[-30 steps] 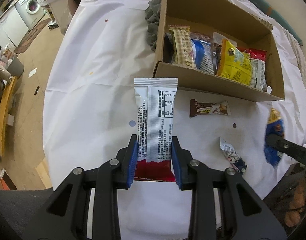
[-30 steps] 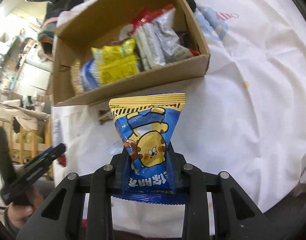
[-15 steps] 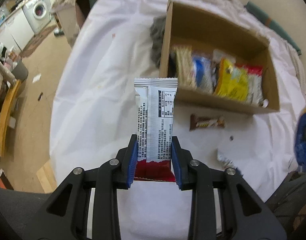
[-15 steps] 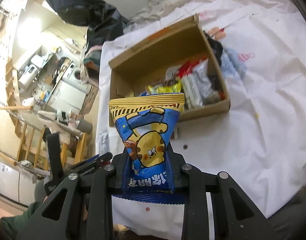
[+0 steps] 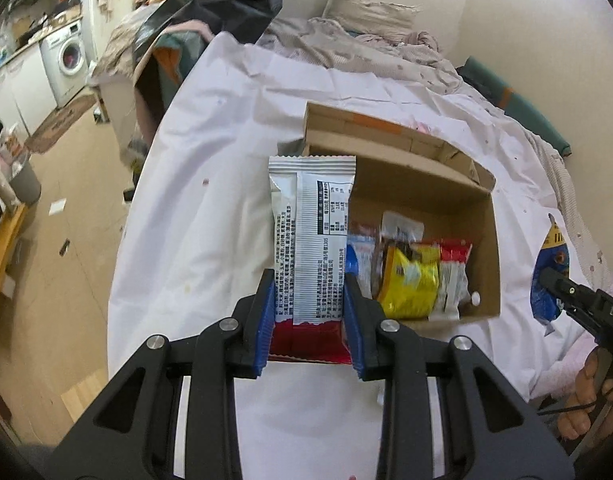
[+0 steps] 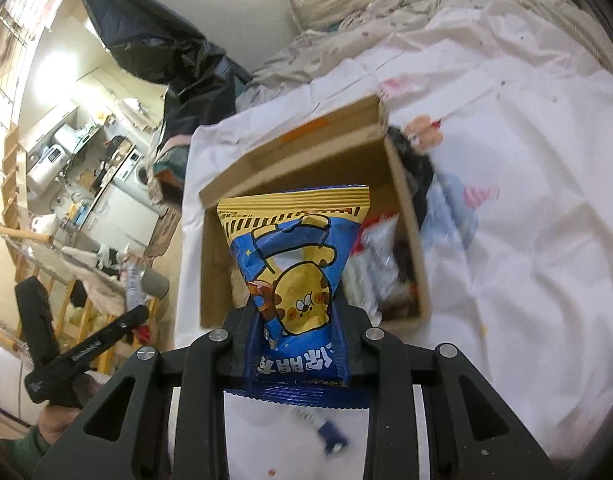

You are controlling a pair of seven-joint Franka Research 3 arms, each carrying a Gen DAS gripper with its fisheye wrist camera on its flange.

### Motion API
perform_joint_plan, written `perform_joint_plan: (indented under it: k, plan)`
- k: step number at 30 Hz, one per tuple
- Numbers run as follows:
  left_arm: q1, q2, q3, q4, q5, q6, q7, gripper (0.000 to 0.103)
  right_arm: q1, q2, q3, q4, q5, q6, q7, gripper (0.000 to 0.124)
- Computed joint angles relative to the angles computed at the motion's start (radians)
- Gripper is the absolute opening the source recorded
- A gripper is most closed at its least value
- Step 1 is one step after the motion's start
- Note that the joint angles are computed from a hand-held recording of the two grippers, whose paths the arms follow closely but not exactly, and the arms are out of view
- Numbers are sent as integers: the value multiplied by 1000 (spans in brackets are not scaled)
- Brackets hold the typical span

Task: Organize snacks
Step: 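Lift both snacks and carry them toward the box, then lower the white-red bar and blue tiger bag into the box and open both tools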

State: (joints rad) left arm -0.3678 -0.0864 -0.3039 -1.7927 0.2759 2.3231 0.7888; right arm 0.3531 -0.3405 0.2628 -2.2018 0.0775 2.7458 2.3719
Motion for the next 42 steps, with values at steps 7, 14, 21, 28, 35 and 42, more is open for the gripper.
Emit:
perform_joint_plan:
  k: [7, 14, 21, 28, 35, 42]
  plan:
    - [-7, 91, 3, 100, -3, 13, 57, 28, -7, 59, -31, 32, 17, -4, -20, 31]
    - [-28, 212, 7, 188, -7, -10, 84, 28, 14, 135, -48, 92, 19, -34, -59, 31]
    - [-43, 304, 5, 237, -45, -5, 172, 28, 11, 192, -57, 149, -61, -84, -24, 31]
    - [-46, 308, 12, 223, -68, 20, 185, 28, 22, 225, -68, 179, -109, -172, 5, 32]
    - [-57, 302, 16, 214, -25, 32, 211, 28, 46, 258, -79, 224, -155, -251, 17, 34]
    - [-66, 328, 20, 236, -15, 8, 181, 28, 49, 239, -93, 202, -128, -236, 9, 37]
